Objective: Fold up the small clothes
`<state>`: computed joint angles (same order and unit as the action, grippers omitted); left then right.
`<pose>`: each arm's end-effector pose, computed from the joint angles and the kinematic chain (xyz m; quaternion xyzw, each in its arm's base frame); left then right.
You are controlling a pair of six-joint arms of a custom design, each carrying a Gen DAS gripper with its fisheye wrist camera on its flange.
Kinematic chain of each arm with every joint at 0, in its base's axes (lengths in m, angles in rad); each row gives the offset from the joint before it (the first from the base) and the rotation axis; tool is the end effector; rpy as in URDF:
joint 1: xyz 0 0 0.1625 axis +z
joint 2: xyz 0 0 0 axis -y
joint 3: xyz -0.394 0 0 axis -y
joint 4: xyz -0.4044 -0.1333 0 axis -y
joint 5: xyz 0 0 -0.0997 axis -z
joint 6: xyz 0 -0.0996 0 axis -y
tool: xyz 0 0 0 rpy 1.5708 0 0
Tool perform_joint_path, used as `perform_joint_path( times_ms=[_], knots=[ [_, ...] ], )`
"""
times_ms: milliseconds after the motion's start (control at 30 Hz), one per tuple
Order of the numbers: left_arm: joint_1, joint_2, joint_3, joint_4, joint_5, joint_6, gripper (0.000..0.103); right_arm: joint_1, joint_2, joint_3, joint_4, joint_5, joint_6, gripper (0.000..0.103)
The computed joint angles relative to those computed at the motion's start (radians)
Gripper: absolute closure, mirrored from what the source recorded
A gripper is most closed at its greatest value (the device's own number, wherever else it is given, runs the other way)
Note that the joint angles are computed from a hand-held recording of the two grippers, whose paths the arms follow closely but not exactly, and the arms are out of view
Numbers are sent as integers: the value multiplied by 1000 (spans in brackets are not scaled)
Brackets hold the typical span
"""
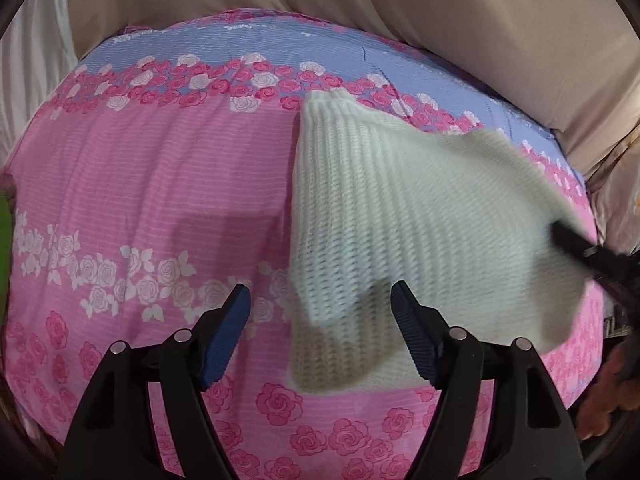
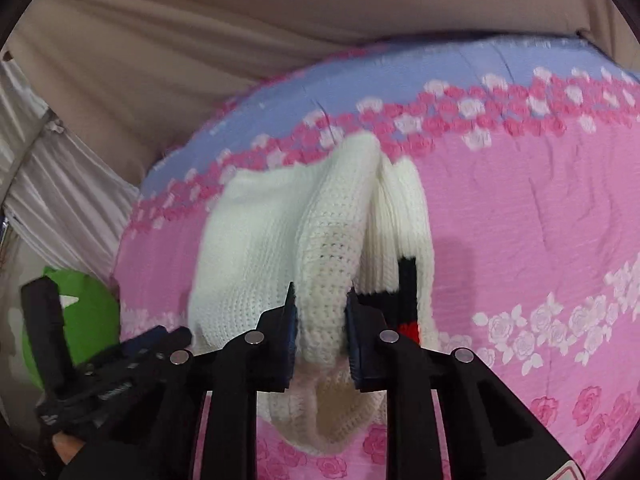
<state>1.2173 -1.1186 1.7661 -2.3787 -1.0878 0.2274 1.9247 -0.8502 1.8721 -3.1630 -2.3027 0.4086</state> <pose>-0.0417 -0.6318 0.2018 0.2588 0.9328 -0.0927 0.2330 0.2688 -0.5349 0.1050 -0.1251 -0.8930 0.3716 0.2210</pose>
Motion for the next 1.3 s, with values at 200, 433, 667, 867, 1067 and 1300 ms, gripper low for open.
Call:
perform_joint_path(
  times_ms=[200,433,667,867,1067,1300],
  knots=[
    [-1,21,5,44,47,-56,32,-86,17,17,156,-57,43,80],
    [-28,3,38,12,89,-58,32,59,-11,27,47,-189,54,76],
    [-52,-15,79,-22,129,-22,32,-14,56,2,275,-181,123,80],
    [-57,-28,108,-60,148,-5,32,41,-1,55,167,-167,144,82],
    [-57,-32,138,-73,186,18,32,-16,40,47,301,-176,171,82],
    [-71,-4,48,-105,121,-4,32,68,23,-49,187,-221,50,84]
  ],
)
